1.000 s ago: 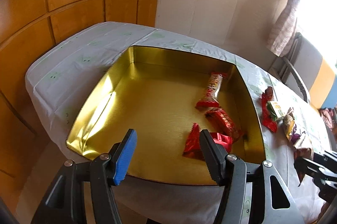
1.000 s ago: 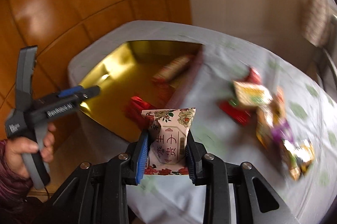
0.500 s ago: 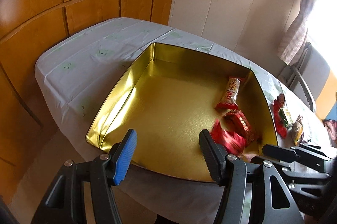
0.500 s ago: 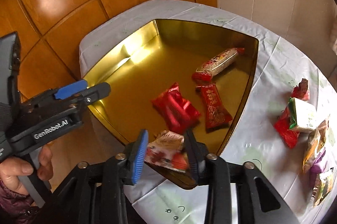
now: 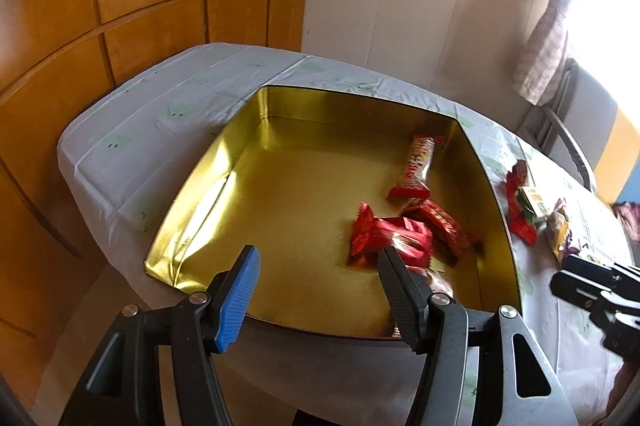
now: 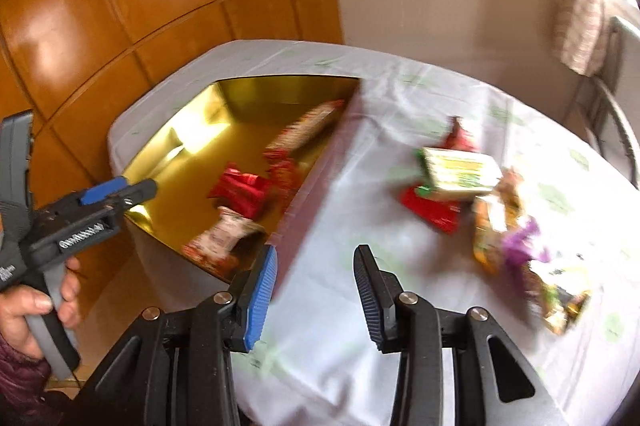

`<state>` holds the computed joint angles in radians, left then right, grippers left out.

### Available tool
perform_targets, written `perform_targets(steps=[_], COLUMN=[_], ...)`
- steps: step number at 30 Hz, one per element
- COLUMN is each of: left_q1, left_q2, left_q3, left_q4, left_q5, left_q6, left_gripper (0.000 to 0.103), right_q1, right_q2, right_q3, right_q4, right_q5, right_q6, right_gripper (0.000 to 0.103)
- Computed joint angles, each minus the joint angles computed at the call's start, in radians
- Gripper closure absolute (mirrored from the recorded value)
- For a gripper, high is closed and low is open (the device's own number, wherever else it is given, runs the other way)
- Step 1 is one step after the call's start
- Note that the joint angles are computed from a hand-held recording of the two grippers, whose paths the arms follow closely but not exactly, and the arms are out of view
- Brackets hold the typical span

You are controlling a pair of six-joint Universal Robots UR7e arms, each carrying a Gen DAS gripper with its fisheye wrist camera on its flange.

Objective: Organize snacks
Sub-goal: 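Carry the pink-white pastry packet into the gold tin and open the right tool, then move both tools back toward the remaining snacks, left tool toward the cracker pack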

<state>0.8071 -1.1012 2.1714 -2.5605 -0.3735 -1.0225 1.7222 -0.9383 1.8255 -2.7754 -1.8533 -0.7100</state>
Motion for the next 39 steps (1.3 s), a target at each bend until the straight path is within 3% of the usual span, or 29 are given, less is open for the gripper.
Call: perform_targets(steps=[16, 27, 31, 35, 39], left_q1=[-0.044, -0.054, -0.055, -0.056, -0.052], left_q2=[0.071, 0.119, 0.136, 0.157, 0.188], left_q3=[-0.051, -0.091, -0.11, -0.133, -0.164], left_q4=[0.009, -0.013, -0.008, -0.012, -0.062], left_q5=[0.002, -0.007, -0.018, -0.026, -0.048], left_q6=[0.105, 0.18, 0.204, 0.234, 0.311], left_gripper=[0.04, 0.039, 0.039, 0.039, 0.039], right_q1=[-0.083, -0.162, -0.214, -0.251, -0.273], right_q2=[-0.076, -0.054, -0.033, -0.018, -0.032], right_q3=[-0.038, -0.206, -0.278, -0.343, -0.37], right_q4=[-0.121, -0.164, -0.126, -0.006, 0.098], right_q5=[-0.103, -0.201, -0.22, -0.261, -0.215], right_q6=[-0.064, -0.089, -0.037, 0.126, 0.254], right_gripper=[0.061, 0.061, 0.061, 0.061, 0.061])
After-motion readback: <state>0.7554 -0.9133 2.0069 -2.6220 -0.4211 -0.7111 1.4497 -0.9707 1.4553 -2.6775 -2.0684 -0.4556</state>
